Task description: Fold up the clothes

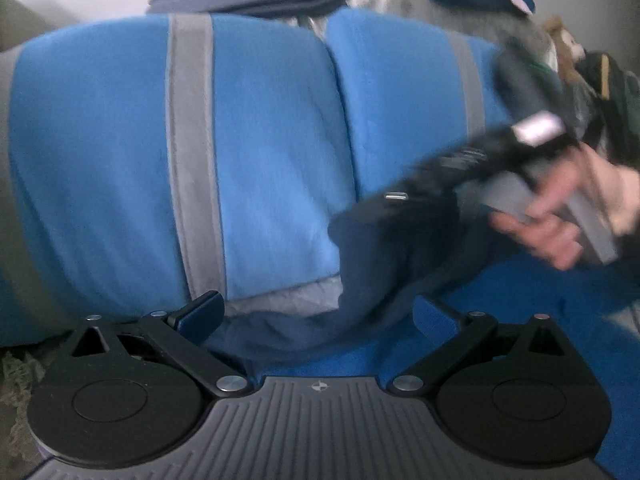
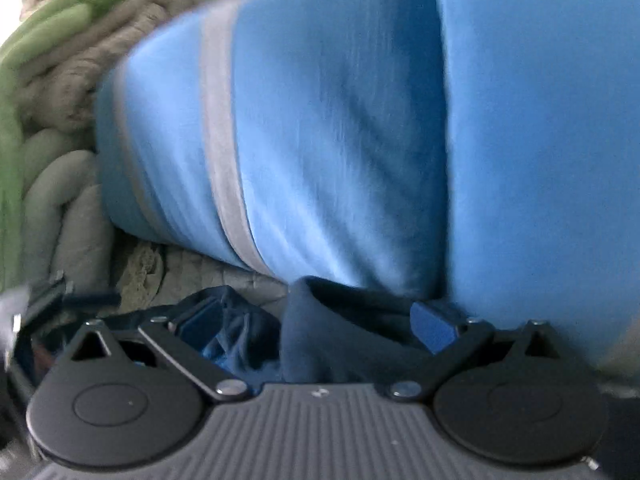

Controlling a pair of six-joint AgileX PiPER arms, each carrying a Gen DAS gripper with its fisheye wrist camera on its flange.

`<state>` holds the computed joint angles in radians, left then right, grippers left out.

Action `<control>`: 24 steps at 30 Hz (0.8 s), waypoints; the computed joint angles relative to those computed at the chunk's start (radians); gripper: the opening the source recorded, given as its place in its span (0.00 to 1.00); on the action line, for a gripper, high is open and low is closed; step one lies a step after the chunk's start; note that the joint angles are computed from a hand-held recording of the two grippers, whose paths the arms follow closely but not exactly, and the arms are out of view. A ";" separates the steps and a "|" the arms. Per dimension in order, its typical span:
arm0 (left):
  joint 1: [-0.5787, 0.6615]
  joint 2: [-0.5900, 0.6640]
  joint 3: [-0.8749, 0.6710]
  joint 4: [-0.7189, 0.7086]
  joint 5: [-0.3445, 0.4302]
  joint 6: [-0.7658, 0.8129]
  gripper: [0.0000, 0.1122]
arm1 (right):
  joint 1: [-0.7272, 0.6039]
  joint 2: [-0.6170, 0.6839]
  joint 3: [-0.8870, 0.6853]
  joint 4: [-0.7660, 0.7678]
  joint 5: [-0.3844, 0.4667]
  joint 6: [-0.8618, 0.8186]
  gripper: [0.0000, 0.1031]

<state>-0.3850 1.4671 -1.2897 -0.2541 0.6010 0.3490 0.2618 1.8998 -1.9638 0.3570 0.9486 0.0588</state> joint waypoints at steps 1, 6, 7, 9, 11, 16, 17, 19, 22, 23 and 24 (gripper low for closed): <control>0.004 0.004 0.013 -0.023 -0.011 0.038 0.92 | 0.012 0.046 -0.053 -0.022 0.021 0.051 0.88; -0.017 0.006 0.053 -0.037 -0.025 0.158 0.92 | 0.028 0.006 0.045 -0.029 -0.037 0.161 0.09; -0.035 0.003 0.057 -0.005 -0.022 0.171 0.92 | 0.033 -0.054 0.122 -0.028 -0.086 0.141 0.09; -0.075 -0.006 0.074 0.039 -0.041 0.208 0.92 | 0.042 -0.174 0.256 -0.043 -0.156 0.121 0.09; -0.089 -0.003 0.074 -0.023 -0.037 0.292 0.92 | 0.046 -0.276 0.350 -0.050 -0.184 0.135 0.09; -0.094 0.051 0.006 -0.244 0.035 0.462 0.91 | 0.007 -0.474 0.535 0.039 -0.204 0.057 0.09; -0.105 0.064 -0.015 -0.246 0.041 0.466 0.90 | 0.006 -0.499 0.557 0.046 -0.205 0.046 0.09; -0.123 0.092 -0.049 -0.248 0.050 0.480 0.88 | 0.010 -0.524 0.579 0.044 -0.200 0.033 0.09; -0.158 0.125 -0.116 -0.189 0.097 0.439 0.78 | 0.020 -0.546 0.598 0.039 -0.194 0.012 0.09; -0.167 0.130 -0.132 -0.174 0.117 0.429 0.77 | 0.029 -0.551 0.604 0.032 -0.197 0.005 0.09; -0.173 0.137 -0.150 -0.161 0.142 0.420 0.70 | 0.044 -0.557 0.612 0.013 -0.206 0.003 0.09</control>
<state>-0.5582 1.6042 -1.4401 -0.4150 0.7429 0.7688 0.3057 1.3431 -1.3516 0.3698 0.7426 0.0616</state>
